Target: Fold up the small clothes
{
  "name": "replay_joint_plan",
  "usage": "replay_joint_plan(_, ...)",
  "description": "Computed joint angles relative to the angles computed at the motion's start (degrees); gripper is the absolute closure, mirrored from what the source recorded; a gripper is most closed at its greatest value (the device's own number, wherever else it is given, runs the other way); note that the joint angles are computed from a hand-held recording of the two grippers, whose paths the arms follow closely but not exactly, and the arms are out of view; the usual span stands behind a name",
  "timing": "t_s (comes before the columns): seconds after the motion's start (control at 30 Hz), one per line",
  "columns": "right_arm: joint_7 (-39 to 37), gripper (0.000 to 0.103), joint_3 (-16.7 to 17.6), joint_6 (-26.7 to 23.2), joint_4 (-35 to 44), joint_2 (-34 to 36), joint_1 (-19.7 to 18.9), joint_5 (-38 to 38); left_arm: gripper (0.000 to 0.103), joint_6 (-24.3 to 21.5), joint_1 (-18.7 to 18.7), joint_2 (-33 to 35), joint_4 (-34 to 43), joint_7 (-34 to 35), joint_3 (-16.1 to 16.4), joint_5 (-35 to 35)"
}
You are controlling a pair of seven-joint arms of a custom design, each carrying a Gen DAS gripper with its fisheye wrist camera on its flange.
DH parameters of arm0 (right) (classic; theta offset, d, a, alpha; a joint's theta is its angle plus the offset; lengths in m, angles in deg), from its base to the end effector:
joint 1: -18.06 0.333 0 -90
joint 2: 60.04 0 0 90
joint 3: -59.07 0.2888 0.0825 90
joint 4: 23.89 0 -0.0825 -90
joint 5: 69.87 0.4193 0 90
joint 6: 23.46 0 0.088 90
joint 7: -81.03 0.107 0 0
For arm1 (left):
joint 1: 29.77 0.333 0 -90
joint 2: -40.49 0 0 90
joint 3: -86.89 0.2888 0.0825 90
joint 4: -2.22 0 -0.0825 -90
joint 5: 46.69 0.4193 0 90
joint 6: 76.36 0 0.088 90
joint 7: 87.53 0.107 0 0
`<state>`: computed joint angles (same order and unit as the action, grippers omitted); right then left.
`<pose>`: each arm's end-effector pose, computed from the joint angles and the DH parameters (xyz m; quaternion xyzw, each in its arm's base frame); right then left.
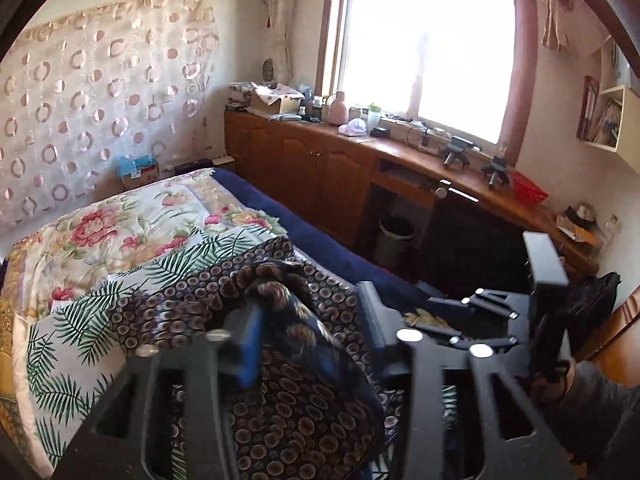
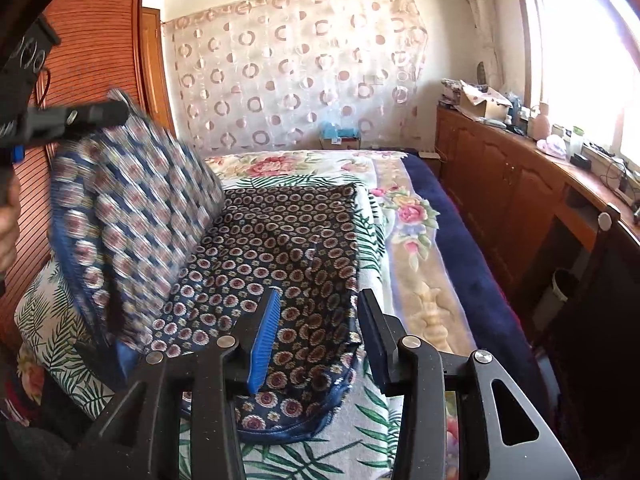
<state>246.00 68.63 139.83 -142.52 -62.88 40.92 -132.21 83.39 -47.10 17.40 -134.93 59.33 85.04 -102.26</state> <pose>0.4868 0.3666 0.4834 -0.6765 0.5568 -0.2833 0.3900 0.4928 -0.1326 0.5059 -0.4361 0.7696 -0.4333 0.1726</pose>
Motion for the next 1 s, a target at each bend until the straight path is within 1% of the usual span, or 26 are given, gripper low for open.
replay_joint_plan(0.03, -0.01, 0.061, 0.04, -0.39, 0.03, -0.02, 0.04, 0.09, 0.046, -0.22, 0.30, -0.24, -0.63, -0.16, 0.14, 0.25)
replay_joint_plan(0.07, 0.02, 0.061, 0.07, -0.65, 0.06, 0.00, 0.07, 0.16, 0.043, -0.28, 0.40, -0.21, -0.75, -0.33, 0.20, 0.29)
replay_joint_plan(0.13, 0.14, 0.061, 0.10, -1.02, 0.32, 0.16, 0.16, 0.34, 0.025, 0.12, 0.75, 0.18, -0.79, -1.25, -0.01, 0.65)
replay_joint_plan(0.17, 0.17, 0.061, 0.13, -1.13, 0.52, 0.30, 0.24, 0.39, 0.023, -0.66, 1.08, 0.09, -0.99, -1.76, 0.09, 1.21)
replay_joint_plan(0.2, 0.10, 0.061, 0.21, -1.39, 0.84, 0.51, 0.40, 0.53, 0.023, -0.76, 1.15, -0.36, -1.60, -1.57, 0.33, 1.07)
replay_joint_plan(0.33, -1.73, 0.061, -0.01, -1.57, 2.23, 1.58, 0.91, 1.54, 0.023, 1.62, 1.73, -2.36, -4.85, -1.69, 0.43, 1.58)
replay_joint_plan(0.4, -2.99, 0.061, -0.22, -1.48, 3.23, 2.37, 1.19, 2.09, 0.023, 2.17, 1.55, -2.99, -6.03, -1.08, 1.55, 1.32)
replay_joint_plan(0.5, -5.70, 0.061, -0.70, -1.34, 5.14, 4.13, 1.69, 3.64, 0.023, 3.20, 2.09, -4.33, -8.26, -1.46, 2.38, 1.58)
replay_joint_plan(0.6, -9.73, 0.061, -1.40, -0.23, 7.48, 6.47, 2.26, 6.11, 0.023, 4.93, 2.25, -5.68, -10.55, -1.36, 3.53, 1.52)
replay_joint_plan(0.77, -19.41, 0.061, -2.18, 0.80, 12.71, 11.36, 3.60, 13.13, 0.023, 7.53, 2.19, -6.93, -12.70, -1.81, 5.91, 1.01)
replay_joint_plan(0.83, -25.02, 0.061, -2.25, 1.46, 15.40, 13.91, 3.88, 17.48, 0.023, 8.29, 2.27, -7.15, -13.23, -1.94, 6.68, 0.85)
replay_joint_plan(0.9, -31.05, 0.061, -1.86, 1.65, 18.70, 16.74, 4.06, 22.18, 0.023, 10.00, 2.21, -7.07, -13.86, -1.96, 7.13, 0.61)
replay_joint_plan(0.93, -33.36, 0.061, -1.79, 1.44, 20.42, 18.11, 4.31, 23.89, 0.023, 10.59, 2.64, -6.87, -14.12, -2.57, 6.98, 1.14)
replay_joint_plan(1.0, -37.95, 0.061, -1.57, 0.70, 24.40, 21.25, 4.77, 27.16, 0.023, 10.93, 2.46, -6.87, -14.61, -2.45, 8.22, 1.22)
